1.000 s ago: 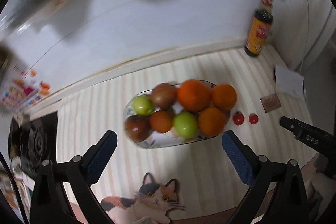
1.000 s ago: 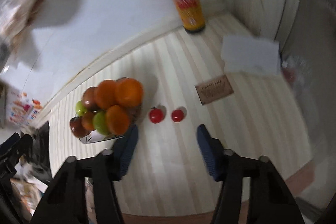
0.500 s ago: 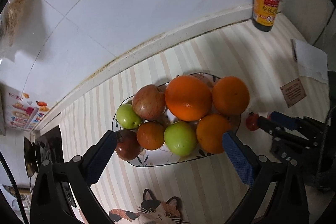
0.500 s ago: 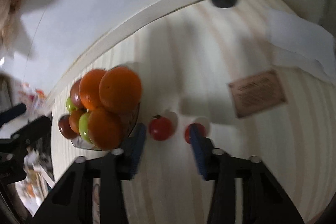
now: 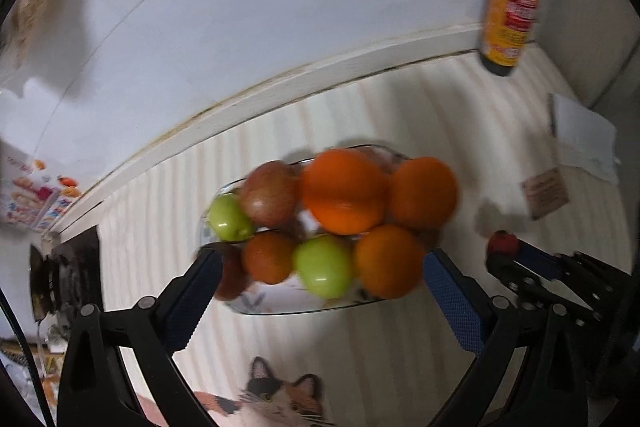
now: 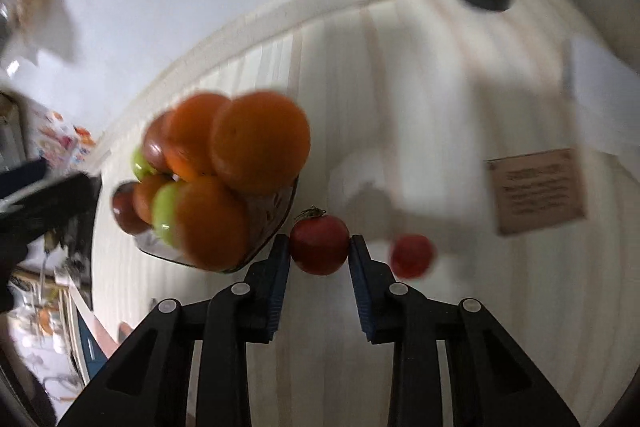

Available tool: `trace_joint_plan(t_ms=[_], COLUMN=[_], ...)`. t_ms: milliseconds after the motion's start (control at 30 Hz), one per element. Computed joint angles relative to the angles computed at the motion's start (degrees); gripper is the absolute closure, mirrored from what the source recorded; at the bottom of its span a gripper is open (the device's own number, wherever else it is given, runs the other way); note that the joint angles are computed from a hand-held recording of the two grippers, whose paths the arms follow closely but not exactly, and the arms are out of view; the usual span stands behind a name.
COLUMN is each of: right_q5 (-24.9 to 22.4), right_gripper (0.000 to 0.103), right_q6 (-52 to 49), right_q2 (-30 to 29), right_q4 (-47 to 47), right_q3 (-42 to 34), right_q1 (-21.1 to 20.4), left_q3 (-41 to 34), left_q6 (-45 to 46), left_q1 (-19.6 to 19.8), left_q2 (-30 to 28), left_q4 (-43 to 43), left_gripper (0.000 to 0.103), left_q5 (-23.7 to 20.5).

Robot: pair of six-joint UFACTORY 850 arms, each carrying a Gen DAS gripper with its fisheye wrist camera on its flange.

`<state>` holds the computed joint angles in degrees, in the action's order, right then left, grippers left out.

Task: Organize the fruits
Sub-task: 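Grasp a red cherry tomato with the right tool while the left tool grasps the other tomato, then carry both tomatoes onto the deer plate and open both tools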

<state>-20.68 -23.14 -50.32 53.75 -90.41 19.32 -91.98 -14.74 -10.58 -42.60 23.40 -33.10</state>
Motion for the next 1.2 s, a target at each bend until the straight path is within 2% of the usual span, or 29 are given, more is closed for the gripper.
trace_joint_plan(t_ms=[67,167,233,267,367,400,667,767,867,967,1200], right_q5=[3.1,5.6,6.1,6.2,7.6,7.9,10.9,11.1,11.3,11.5,11.6], right_gripper=[0.07,0.07,0.07,0.07,0.07,0.07,0.07,0.07,0.07,0.07,0.07], right_q6=[2.7,9.2,13.4,13.4,15.7,15.8,7.7,7.9,9.4,10.9,16.6], right_q2=[4.1,7.4,8.2,8.8,9.8,10.0,13.7,13.5,13.8,14.0,14.3], right_q4=[-2.2,-7.3,-10.3,-9.5,-10.0,-9.5,0.8,1.1,-0.6,-2.3,-8.7], right_q3=[5.5,11.3,13.9,15.7,18.8,19.4,24.7,24.5,24.8,24.8,24.5], right_q1=[-0.5,-1.7,-2.5,-3.5,-4.3,-4.4,-4.9,-4.7,-4.6,-4.5,-4.2], left_q3=[-0.9,-3.9,-6.1,-7.3,-12.7,-14.9,-21.0,-22.3,-22.4,-21.5,-18.4], left_q6=[5.5,17.3,21.4,23.2,25.9,26.3,26.0,25.4,25.6,26.2,27.7], left_q1=[-0.5,-1.6,-2.8,-3.3,-5.2,-5.7,-7.5,-7.5,-7.4,-7.4,-7.4], left_q2=[-0.8,-3.6,-5.9,-7.1,-12.2,-14.2,-20.0,-21.2,-21.5,-20.9,-18.5], left_q4=[-5.7,-18.4,-21.9,-23.2,-24.9,-25.2,-24.2,-24.0,-25.1,-25.9,-27.2], left_gripper=[0.0,0.001,0.003,0.009,0.034,0.039,0.046,0.053,0.071,0.08,0.08], left_q5=[-0.5,-3.4,-5.4,-6.6,-11.7,-13.7,-17.4,-18.5,-18.6,-17.4,-14.6])
